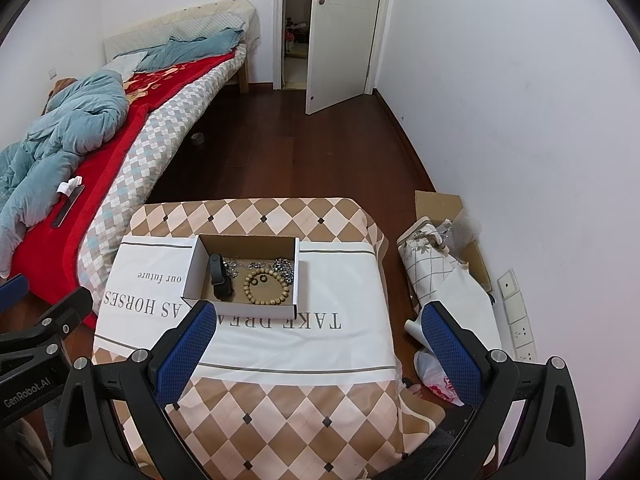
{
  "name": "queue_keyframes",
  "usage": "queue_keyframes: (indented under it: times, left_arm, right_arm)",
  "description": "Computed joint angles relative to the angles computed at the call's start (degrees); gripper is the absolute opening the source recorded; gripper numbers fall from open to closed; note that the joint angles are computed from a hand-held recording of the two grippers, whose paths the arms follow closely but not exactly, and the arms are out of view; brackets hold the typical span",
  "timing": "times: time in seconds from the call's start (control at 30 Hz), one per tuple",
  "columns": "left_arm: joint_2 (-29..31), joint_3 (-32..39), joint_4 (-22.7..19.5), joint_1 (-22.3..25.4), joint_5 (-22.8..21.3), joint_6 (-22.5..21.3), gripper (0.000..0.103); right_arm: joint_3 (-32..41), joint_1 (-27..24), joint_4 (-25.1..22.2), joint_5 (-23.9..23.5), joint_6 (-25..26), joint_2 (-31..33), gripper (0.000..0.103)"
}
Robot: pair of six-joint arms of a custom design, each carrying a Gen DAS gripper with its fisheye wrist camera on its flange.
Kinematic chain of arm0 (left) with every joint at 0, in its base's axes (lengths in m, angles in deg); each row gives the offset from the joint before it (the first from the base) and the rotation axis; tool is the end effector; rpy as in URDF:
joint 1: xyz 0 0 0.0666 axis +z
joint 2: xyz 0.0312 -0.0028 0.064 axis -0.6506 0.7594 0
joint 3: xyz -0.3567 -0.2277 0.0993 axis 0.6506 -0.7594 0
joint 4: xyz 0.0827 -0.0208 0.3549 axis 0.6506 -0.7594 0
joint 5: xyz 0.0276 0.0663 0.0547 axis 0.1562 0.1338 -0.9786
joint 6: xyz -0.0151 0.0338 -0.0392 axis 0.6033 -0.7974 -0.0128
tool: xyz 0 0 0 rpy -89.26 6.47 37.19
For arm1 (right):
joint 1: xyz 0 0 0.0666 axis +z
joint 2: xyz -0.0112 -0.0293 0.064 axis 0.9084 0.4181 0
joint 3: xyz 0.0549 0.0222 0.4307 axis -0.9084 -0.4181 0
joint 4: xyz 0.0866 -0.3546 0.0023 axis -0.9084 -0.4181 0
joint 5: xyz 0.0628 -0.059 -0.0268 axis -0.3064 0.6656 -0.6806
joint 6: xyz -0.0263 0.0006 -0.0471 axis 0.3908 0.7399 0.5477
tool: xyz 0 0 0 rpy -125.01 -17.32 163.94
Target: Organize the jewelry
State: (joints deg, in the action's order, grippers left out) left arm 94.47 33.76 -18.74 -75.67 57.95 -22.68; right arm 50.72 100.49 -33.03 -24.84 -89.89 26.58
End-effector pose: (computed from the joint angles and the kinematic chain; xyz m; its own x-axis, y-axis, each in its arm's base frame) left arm 0.4408 -0.2895 0.5739 -0.7651 -0.2732 -0.5830 -0.3372 0.9414 0.0014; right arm 0.4993 0.3391 0.5734 -0.7614 -0.2416 -0.6015 -0.2354 0.9677 -0.0906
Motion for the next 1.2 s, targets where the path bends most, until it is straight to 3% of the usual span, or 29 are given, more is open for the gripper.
queue_keyframes:
  times: [1.2]
  left_arm:
    - [0.41, 1.86, -1.08, -0.34, -2.71, -0.44, 0.102]
  right_arm:
    - [0.92, -0.21, 0.00, 0.01, 0.01, 0.31, 0.103]
